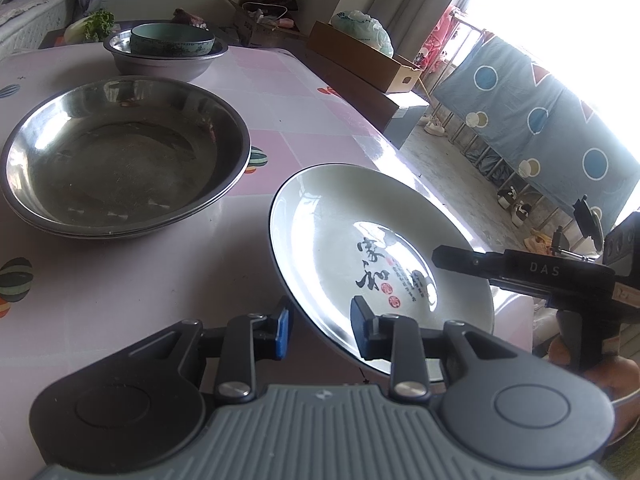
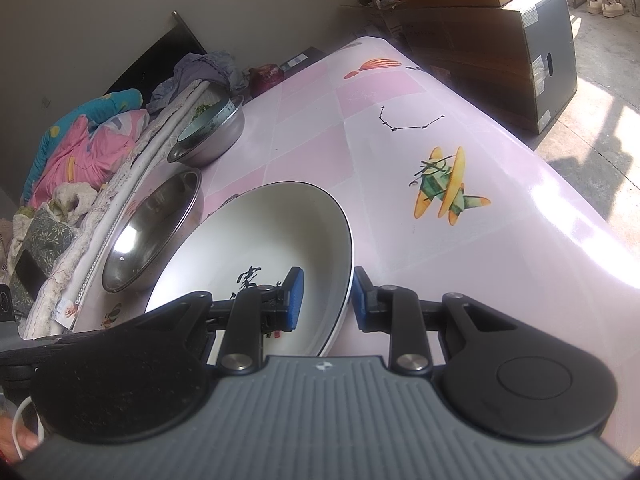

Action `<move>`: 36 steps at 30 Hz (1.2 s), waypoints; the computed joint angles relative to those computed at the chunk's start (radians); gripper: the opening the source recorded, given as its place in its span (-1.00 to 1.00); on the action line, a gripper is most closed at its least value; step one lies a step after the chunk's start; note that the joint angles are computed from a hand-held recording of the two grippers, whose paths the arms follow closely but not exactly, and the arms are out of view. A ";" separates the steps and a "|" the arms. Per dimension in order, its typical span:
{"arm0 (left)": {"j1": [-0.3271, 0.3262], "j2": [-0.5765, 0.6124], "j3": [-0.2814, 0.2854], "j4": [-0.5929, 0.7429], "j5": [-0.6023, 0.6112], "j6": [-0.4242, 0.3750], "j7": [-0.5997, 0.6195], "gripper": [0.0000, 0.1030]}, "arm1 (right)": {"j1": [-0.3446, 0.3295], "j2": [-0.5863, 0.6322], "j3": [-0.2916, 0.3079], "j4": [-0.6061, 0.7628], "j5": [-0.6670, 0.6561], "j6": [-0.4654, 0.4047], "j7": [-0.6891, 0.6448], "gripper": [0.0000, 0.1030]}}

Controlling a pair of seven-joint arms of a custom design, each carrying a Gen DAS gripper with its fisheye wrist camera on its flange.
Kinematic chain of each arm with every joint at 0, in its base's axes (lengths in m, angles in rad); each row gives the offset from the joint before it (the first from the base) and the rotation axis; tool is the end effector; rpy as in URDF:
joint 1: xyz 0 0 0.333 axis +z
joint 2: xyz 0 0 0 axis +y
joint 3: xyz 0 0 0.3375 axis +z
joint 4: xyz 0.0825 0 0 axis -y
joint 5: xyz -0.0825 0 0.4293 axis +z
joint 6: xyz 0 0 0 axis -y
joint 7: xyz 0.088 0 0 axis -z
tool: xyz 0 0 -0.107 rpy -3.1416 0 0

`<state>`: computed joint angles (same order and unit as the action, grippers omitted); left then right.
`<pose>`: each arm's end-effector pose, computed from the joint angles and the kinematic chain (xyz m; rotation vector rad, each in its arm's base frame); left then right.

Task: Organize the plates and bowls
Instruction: 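Lift the white printed plate off the table with both tools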

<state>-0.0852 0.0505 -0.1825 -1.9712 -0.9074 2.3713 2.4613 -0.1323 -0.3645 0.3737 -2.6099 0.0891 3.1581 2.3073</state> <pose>0.6180 -0.1772 0.4872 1.3381 -2.5100 1.2080 0.4714 0.1146 0.4666 -1.1191 1.9874 -0.4281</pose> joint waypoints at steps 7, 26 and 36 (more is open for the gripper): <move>0.023 0.023 0.008 0.025 -0.049 -0.071 0.008 -0.51 | -0.033 0.002 0.018 0.012 -0.023 -0.013 -0.008 -0.53; 0.005 0.023 -0.026 0.012 -0.002 0.101 0.068 -0.68 | -0.294 -0.128 0.304 0.025 -0.352 -0.164 0.340 -0.72; -0.003 0.041 -0.024 0.039 0.065 0.072 0.068 -0.52 | -0.301 -0.124 0.295 0.020 -0.473 -0.140 0.414 -0.67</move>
<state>-0.0879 0.0918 -0.2068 -1.9326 -0.8420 2.4437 2.5295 -0.4332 -0.4882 0.6689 -2.5903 -0.3835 3.0182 2.7212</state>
